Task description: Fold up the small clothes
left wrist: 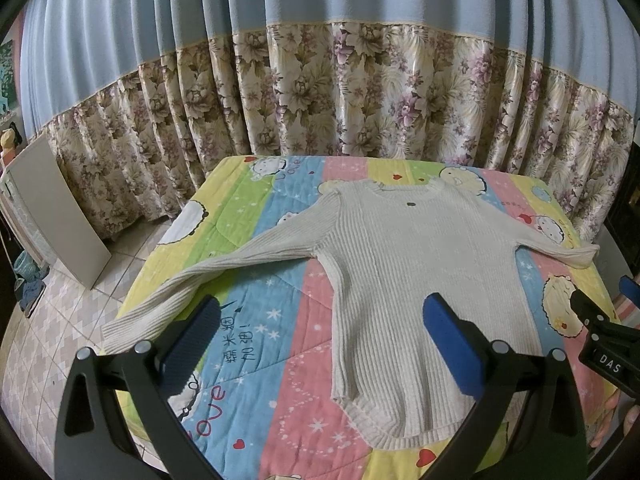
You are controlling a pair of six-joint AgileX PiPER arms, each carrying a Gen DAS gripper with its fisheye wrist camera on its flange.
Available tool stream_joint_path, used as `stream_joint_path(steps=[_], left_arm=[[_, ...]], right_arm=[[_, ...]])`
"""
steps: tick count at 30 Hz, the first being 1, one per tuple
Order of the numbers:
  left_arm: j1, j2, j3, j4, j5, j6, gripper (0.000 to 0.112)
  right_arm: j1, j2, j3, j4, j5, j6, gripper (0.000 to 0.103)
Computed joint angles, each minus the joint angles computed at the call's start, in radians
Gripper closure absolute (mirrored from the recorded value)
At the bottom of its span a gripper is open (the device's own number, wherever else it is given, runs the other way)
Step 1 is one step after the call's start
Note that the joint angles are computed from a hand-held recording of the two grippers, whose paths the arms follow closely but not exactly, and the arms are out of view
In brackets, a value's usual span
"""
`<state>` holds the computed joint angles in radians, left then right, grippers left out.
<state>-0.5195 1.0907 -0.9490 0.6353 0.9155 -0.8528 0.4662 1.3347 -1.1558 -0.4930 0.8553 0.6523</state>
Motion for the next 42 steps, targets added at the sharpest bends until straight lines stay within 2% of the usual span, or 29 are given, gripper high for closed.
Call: stream_joint_path(steps=[2, 3, 7, 14, 20, 23, 28, 31, 34, 35, 39, 40, 42], left_arm=[[-0.001, -0.003, 0.009, 0.004, -0.003, -0.005, 0.011], [0.026, -0.018, 0.057, 0.007, -0.044, -0.005, 0.011], [0.045, -0.022, 0.089, 0.012, -0.072, -0.009, 0.011], [0.093, -0.02, 0.082, -0.034, -0.08, 0.041, 0.011], [0.261, -0.047, 0.088, -0.11, -0.125, 0.145, 0.011], [0.361, -0.039, 0.079, -0.114, -0.133, 0.185, 0.011], [0.599, -0.011, 0.06, -0.254, -0.191, 0.382, 0.011], [0.769, -0.014, 0.101, -0.414, -0.331, 0.55, 0.011], [0.871, 0.016, 0.12, -0.496, -0.415, 0.628, 0.011], [0.913, 0.054, 0.108, -0.559, -0.424, 0.701, 0.011], [1.051, 0.215, 0.039, -0.844, -0.359, 0.997, 0.011], [1.082, 0.254, 0.027, -0.877, -0.355, 1.019, 0.011], [1.101, 0.299, 0.022, -0.845, -0.37, 0.973, 0.011]], right_arm=[[0.008, -0.001, -0.004, -0.004, 0.01, 0.005, 0.003], [0.013, 0.001, -0.01, -0.007, 0.016, 0.009, 0.003], [0.031, 0.029, -0.041, -0.008, 0.036, 0.019, 0.003], [0.015, 0.075, -0.066, 0.033, 0.033, -0.028, 0.003], [0.013, 0.14, -0.148, 0.085, 0.015, -0.12, 0.003], [-0.003, 0.19, -0.214, 0.16, 0.002, -0.196, 0.003], [-0.033, 0.281, -0.337, 0.328, -0.039, -0.361, 0.003], [-0.055, 0.314, -0.369, 0.411, -0.067, -0.426, 0.003], [-0.057, 0.391, -0.451, 0.422, -0.047, -0.434, 0.003], [-0.053, 0.414, -0.465, 0.395, -0.055, -0.42, 0.003], [-0.027, 0.489, -0.506, 0.26, -0.08, -0.365, 0.003], [-0.024, 0.507, -0.519, 0.238, -0.084, -0.366, 0.003], [-0.026, 0.533, -0.537, 0.235, -0.093, -0.387, 0.003]])
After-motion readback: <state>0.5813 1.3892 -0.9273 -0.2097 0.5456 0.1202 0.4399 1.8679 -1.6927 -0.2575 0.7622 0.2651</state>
